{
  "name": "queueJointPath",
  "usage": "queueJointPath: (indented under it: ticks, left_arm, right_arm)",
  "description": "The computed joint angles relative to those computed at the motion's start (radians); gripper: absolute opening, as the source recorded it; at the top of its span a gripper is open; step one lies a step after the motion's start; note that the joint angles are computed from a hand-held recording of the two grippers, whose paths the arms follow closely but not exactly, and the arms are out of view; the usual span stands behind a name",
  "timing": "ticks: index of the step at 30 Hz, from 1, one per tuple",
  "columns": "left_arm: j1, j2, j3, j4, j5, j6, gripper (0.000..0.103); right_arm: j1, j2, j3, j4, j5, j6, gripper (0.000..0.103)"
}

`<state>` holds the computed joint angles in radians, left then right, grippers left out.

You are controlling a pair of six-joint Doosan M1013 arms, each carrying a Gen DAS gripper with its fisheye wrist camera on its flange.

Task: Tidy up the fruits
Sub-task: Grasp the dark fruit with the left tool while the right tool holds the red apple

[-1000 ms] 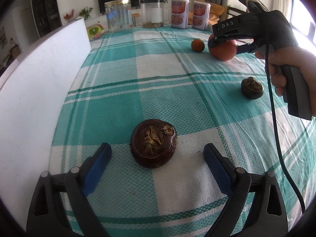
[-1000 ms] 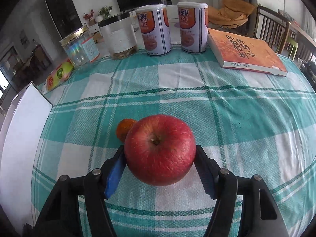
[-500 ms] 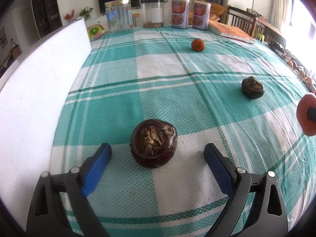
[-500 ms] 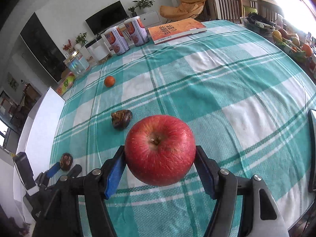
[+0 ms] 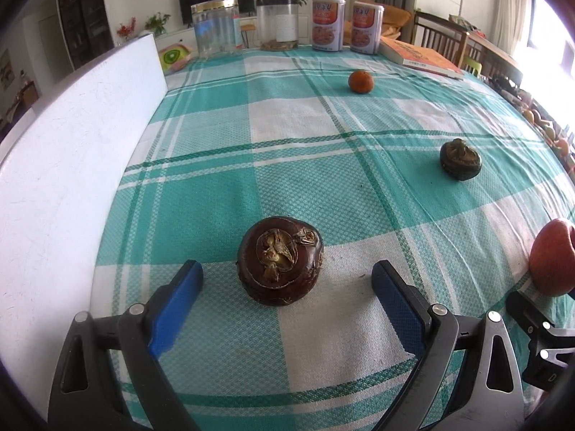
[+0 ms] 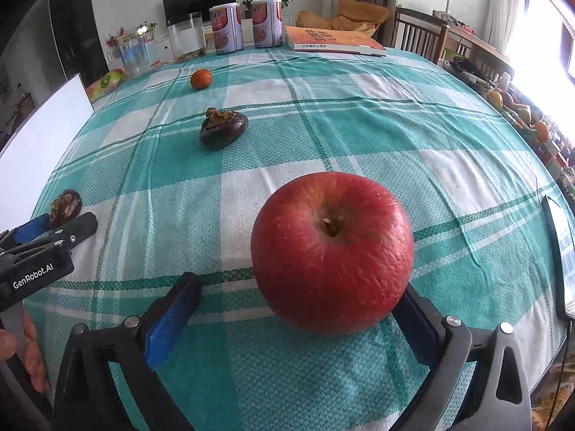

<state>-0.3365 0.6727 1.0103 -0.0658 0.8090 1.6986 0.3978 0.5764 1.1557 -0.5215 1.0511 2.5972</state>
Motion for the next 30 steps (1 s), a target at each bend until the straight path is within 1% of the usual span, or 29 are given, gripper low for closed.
queueJointPath:
  ticks: [18,19,20,21,22,23,24,25,27,28,30]
  left_arm:
    - [0.000,0.000,0.000,0.001,0.000,-0.001,0.097]
    - [0.000,0.000,0.000,-0.003,0.000,0.000,0.097]
    - [0.003,0.001,-0.003,-0.019,0.005,0.011,0.096]
    - [0.008,0.003,-0.009,-0.049,0.020,0.038,0.096]
    - [0.018,0.006,-0.019,-0.103,0.051,0.086,0.096]
    - [0.032,0.005,-0.022,-0.177,0.073,0.133,0.096]
    - [0.046,0.004,-0.023,-0.242,0.090,0.161,0.096]
    - [0.054,0.005,-0.025,-0.276,0.102,0.167,0.096]
    - [0.053,0.009,-0.032,-0.266,0.102,0.153,0.096]
    - [0.047,0.011,-0.036,-0.235,0.098,0.145,0.095]
    - [0.031,0.012,-0.037,-0.160,0.087,0.132,0.094]
  right_arm:
    - [-0.001,-0.002,0.004,-0.002,-0.009,0.010,0.103]
    - [-0.003,-0.007,0.011,0.002,-0.023,0.018,0.103]
    - [-0.007,-0.023,0.034,0.010,-0.066,0.041,0.103]
    - [-0.015,-0.049,0.073,0.021,-0.137,0.080,0.103]
    - [-0.021,-0.074,0.112,0.020,-0.205,0.129,0.103]
    - [-0.025,-0.095,0.145,0.003,-0.253,0.189,0.103]
    - [-0.026,-0.110,0.167,-0.017,-0.280,0.241,0.103]
    - [-0.029,-0.119,0.184,-0.026,-0.303,0.274,0.103]
    - [-0.036,-0.122,0.189,-0.006,-0.331,0.272,0.103]
    - [-0.035,-0.115,0.179,0.004,-0.323,0.250,0.103]
    - [-0.025,-0.100,0.152,-0.028,-0.284,0.229,0.103]
